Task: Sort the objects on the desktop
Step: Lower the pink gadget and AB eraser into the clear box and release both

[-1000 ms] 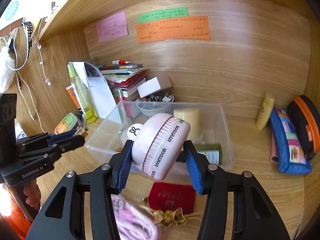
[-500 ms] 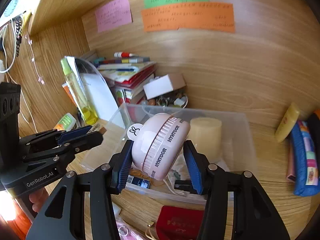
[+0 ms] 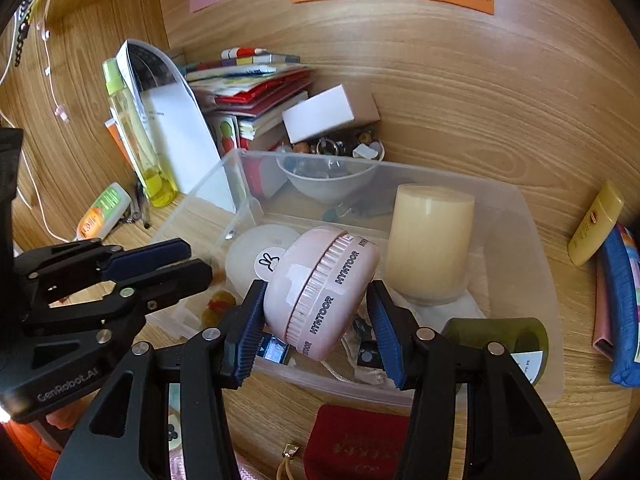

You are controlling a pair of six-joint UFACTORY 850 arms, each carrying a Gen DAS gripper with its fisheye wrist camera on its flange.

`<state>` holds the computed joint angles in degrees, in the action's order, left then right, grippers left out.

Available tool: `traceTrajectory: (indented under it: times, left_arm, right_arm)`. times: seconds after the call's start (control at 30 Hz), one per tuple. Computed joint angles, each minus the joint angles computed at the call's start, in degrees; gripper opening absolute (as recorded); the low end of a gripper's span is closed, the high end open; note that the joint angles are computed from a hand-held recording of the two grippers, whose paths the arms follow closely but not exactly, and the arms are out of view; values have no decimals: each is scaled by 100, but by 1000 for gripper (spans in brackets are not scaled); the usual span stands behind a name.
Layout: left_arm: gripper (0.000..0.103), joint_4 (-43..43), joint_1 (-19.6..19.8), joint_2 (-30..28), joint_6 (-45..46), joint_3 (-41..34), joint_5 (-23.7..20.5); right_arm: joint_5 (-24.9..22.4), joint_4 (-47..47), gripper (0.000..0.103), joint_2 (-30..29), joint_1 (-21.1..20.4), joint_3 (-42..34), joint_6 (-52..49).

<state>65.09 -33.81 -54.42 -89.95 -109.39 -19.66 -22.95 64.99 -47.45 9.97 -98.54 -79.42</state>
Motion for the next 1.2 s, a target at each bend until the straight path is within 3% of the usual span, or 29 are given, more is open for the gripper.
traceTrajectory:
  times: [0.4,0.5,0.57,0.63,0.77,0.9,1.03,1.13,1.2]
  left_arm:
    - [24,241,18,90,-310,150,58]
    - [29,595,-6,131,-649,218,-13]
    - [30,859,-24,188,-932,305,-56]
    - [32,1066,-32,279,-1215,444,2]
    - [34,1633,-74,520,-1860,801,72]
    - [50,2211,-171,786,-2406,1181,-153]
    - [54,2377,-231,979,-2601,1466,-241]
    - [68,2256,-248,1076,-2549,1621,-195]
    - [69,2202,-268,1129,-2518,1720,-231]
  right_arm:
    - [-5,9,48,26,17,8,-11]
    - [44,-71,48,46,30,20,31]
    - [-2,-153,50,61,29,20,97]
    - [-42,-72,60,109,20,70,41]
    - [-41,584,67,352,-11,397,-598]
    - [64,1468,78,667,-45,811,-1552]
    - [112,2270,82,957,-118,1225,-2463]
    - [150,2352,85,1097,-176,1434,-2706]
    - [233,2297,85,1172,-213,1557,-2742]
